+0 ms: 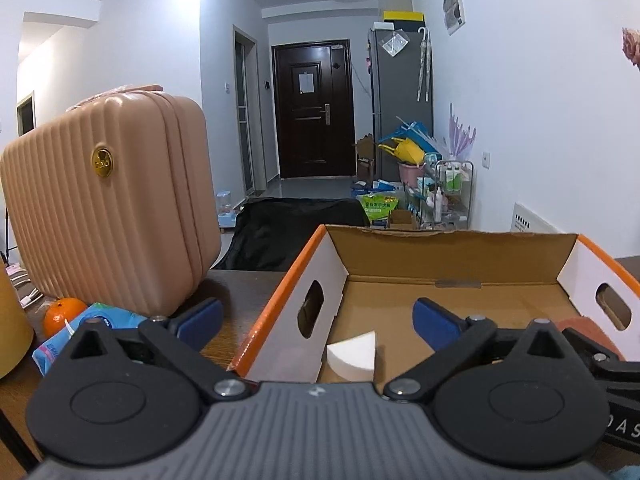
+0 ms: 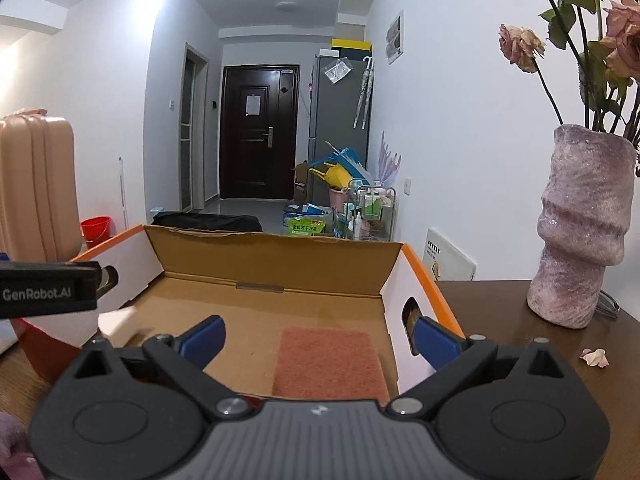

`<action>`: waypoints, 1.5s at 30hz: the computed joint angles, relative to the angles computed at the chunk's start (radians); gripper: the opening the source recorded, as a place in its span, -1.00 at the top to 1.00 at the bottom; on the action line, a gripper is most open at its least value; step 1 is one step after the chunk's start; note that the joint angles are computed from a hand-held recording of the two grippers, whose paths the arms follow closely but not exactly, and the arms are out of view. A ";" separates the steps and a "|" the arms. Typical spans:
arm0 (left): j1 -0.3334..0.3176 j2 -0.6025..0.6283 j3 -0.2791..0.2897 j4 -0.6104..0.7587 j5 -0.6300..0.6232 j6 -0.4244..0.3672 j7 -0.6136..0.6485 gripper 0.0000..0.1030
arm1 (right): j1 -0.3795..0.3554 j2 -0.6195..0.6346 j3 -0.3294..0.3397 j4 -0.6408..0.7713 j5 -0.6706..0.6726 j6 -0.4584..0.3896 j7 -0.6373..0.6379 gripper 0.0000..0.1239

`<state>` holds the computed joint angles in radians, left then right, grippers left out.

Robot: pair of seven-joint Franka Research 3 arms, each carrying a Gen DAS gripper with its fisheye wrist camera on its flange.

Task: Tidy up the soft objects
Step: 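Open both grippers to drop the sponges into the box, then withdraw both grippers from the box back toward the table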

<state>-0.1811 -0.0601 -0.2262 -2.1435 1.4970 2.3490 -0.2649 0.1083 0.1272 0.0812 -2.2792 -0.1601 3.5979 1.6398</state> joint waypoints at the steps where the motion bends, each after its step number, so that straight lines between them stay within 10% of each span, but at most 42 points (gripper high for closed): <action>1: 0.000 -0.001 0.001 0.000 -0.004 0.001 0.003 -1.00 | -0.002 0.001 0.001 0.001 -0.004 0.000 0.003 -0.63; 22: 0.039 -0.109 -0.004 -0.111 -0.159 0.051 0.023 -1.00 | -0.007 -0.097 -0.041 -0.095 -0.098 0.033 0.106 -0.65; 45: 0.053 -0.518 -0.146 -0.373 -0.206 -0.007 -0.117 -1.00 | 0.059 -0.368 -0.296 -0.308 -0.560 0.122 0.447 -0.66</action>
<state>-0.1282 -0.5779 -0.3724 -2.5167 1.2908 2.3419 -0.3820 0.1671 -0.2413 -0.2147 -2.5876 -0.7199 3.7198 2.0868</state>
